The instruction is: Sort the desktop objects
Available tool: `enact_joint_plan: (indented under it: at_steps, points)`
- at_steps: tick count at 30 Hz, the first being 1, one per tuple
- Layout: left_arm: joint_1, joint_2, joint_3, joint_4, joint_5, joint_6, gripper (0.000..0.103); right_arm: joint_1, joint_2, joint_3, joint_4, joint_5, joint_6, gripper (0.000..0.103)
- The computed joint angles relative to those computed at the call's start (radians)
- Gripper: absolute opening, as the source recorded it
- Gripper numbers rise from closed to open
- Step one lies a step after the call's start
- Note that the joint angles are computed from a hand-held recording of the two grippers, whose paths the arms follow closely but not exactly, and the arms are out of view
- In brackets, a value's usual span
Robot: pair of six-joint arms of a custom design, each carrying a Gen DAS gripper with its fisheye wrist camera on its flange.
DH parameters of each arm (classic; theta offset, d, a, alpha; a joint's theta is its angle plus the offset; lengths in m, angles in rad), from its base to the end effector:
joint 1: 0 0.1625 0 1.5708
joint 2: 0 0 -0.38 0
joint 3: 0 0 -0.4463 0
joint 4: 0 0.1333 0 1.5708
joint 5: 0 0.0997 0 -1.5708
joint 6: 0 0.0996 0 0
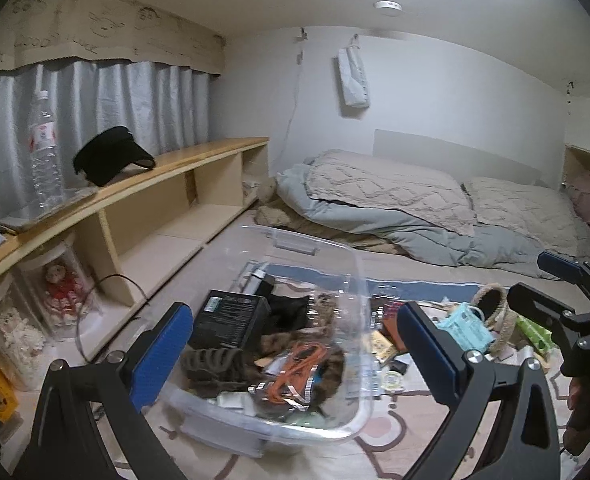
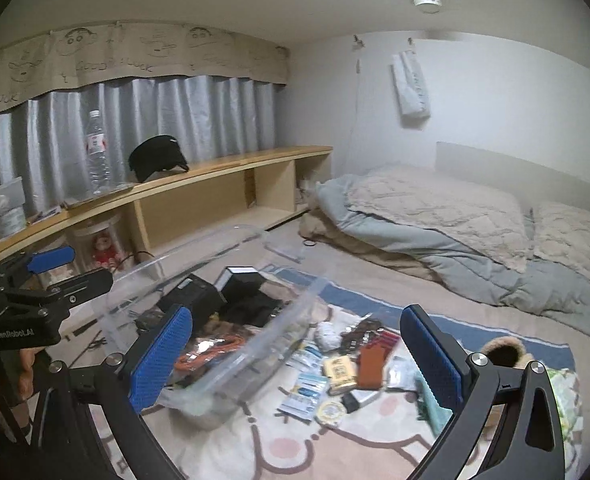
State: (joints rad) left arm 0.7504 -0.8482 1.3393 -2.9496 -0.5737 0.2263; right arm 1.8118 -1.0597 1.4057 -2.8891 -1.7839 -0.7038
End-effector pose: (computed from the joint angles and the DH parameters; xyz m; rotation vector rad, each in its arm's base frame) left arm -0.4004 -0.6699 0.2803 0.5795 2.0934 -1.2912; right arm 0.2862 -0.6941 0.3701 0.9956 -2.2539 1.2050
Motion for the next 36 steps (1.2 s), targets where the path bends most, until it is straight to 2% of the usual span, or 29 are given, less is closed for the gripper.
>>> enact_joint_plan:
  at_steps: [8,15,21,26,30,34,36]
  points:
    - [-0.009,0.059,-0.052,0.026,-0.039,0.012,0.103,-0.028,-0.052,0.032,-0.053,-0.056,-0.008,0.103]
    - [-0.017,0.093,-0.077,0.038,-0.106,0.009,0.103,-0.059,-0.108,0.061,-0.080,-0.097,0.013,0.103]
    - [-0.020,0.133,-0.113,0.046,-0.151,0.022,0.103,-0.086,-0.158,0.103,-0.136,-0.108,0.025,0.103]
    - [-0.020,0.169,-0.148,0.048,-0.183,0.026,0.103,-0.117,-0.182,0.134,-0.233,-0.097,0.038,0.103]
    - [-0.018,0.205,-0.182,0.057,-0.207,0.025,0.103,-0.134,-0.184,0.135,-0.261,-0.122,0.016,0.103]
    - [-0.017,0.242,-0.213,0.077,-0.217,0.035,0.103,-0.163,-0.194,0.151,-0.265,-0.112,-0.007,0.103]
    - [-0.016,0.262,-0.231,0.094,-0.226,0.042,0.103,-0.175,-0.193,0.149,-0.245,-0.150,-0.021,0.103]
